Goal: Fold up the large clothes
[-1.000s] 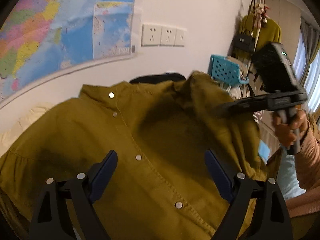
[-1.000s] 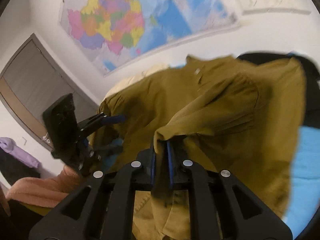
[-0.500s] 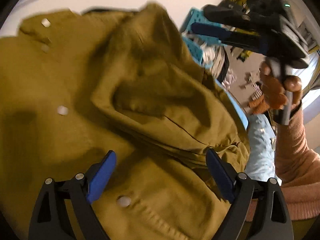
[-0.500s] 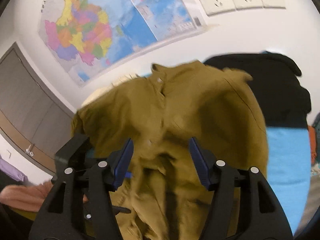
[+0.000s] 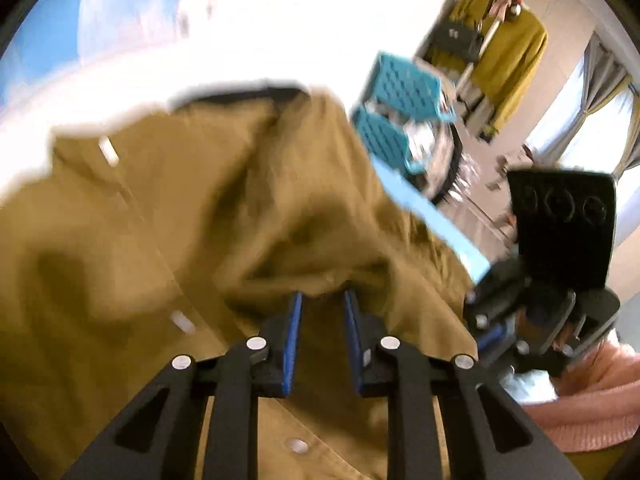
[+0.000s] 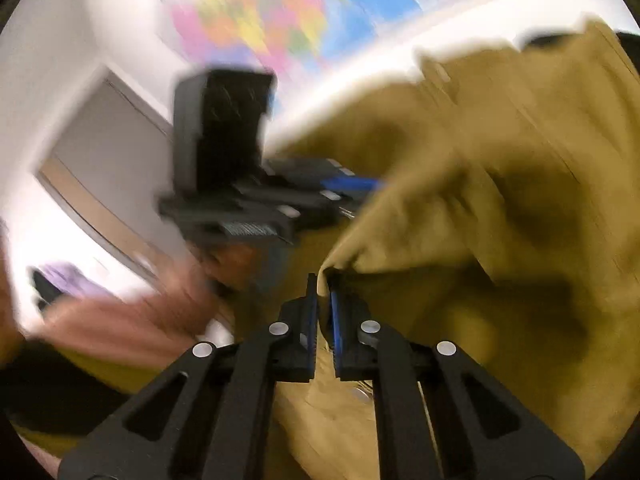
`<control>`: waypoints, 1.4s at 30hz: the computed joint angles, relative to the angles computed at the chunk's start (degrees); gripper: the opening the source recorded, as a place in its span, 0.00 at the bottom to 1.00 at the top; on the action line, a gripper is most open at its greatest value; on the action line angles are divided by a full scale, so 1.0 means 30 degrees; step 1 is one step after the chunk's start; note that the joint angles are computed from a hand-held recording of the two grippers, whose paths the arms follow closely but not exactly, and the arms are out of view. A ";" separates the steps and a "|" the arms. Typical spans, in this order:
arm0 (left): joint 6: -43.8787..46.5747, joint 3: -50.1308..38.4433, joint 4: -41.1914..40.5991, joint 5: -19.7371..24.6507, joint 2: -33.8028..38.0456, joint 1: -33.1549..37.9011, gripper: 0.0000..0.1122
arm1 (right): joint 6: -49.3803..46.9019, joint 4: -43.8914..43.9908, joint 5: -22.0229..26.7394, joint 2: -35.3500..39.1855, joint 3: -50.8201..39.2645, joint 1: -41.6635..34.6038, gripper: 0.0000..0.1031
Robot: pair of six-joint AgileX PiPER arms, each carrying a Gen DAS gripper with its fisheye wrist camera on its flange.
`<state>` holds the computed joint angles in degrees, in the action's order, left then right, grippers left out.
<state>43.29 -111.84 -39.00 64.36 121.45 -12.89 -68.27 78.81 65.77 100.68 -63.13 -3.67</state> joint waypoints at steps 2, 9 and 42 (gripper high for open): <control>-0.0048 -0.0572 -0.0430 -0.0359 -0.0469 0.0407 0.25 | -0.1129 0.1960 -0.0111 0.0686 -0.0457 0.0724 0.06; 0.0475 0.2809 0.0536 -0.3431 -0.3254 0.1594 0.57 | 0.3054 -0.2370 -0.2052 0.4067 -0.4412 0.3548 0.54; 1.0142 1.1734 0.2686 -1.2394 -0.6259 0.1156 0.64 | 0.9106 -0.8959 -0.8711 0.3616 -0.8289 -0.4534 0.41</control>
<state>73.72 -76.63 -30.94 27.18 102.67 -9.42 -40.95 51.94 39.64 111.53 -88.00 -17.27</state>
